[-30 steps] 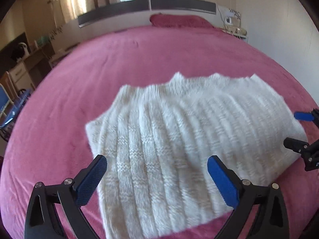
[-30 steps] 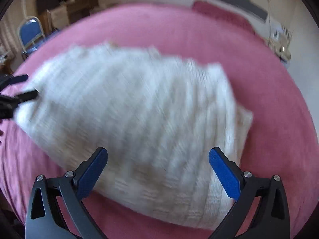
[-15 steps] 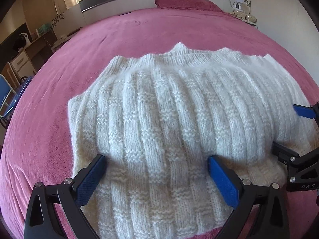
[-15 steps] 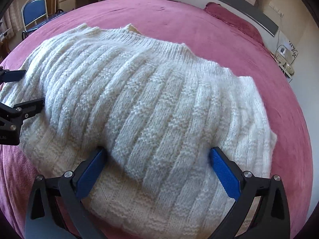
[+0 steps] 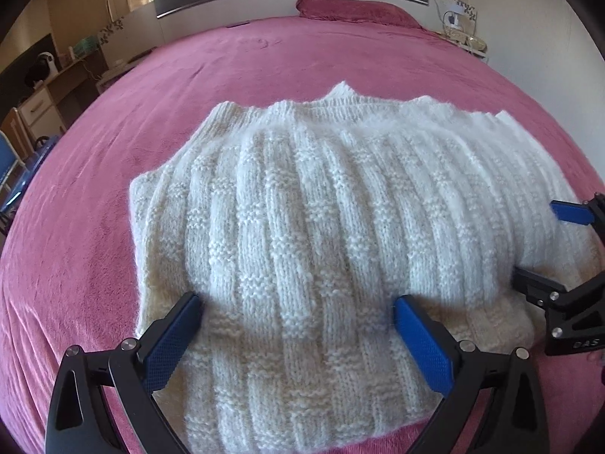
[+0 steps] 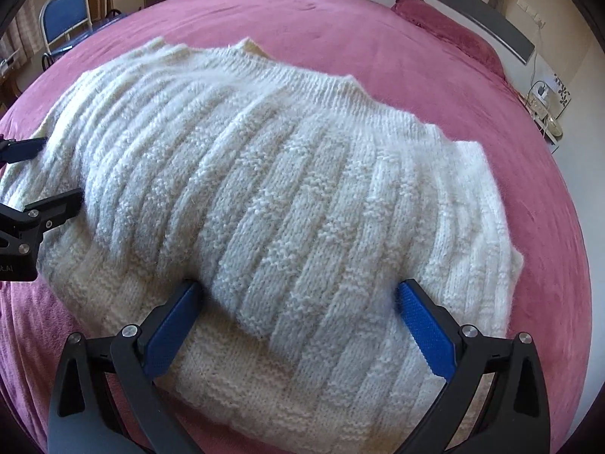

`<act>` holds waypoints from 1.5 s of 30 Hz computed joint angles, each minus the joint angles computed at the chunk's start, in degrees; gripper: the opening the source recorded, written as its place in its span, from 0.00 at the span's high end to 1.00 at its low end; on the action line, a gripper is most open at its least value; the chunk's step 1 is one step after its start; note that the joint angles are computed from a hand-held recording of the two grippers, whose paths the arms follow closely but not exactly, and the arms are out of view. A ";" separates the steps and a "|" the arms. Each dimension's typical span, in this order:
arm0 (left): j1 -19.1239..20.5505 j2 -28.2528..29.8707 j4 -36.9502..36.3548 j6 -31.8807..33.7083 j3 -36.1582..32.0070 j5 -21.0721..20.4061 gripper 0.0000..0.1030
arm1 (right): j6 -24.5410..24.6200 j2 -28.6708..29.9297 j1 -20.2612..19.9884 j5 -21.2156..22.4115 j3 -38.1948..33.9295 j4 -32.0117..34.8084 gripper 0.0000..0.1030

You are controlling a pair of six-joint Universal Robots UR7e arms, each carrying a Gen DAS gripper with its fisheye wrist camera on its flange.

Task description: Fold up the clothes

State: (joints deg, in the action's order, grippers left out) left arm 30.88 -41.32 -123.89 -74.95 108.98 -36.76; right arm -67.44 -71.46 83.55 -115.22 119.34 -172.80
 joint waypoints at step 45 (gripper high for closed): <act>8.09 5.69 -9.39 14.76 -11.25 3.76 0.00 | 15.68 -3.30 -7.24 20.87 -17.54 31.12 0.00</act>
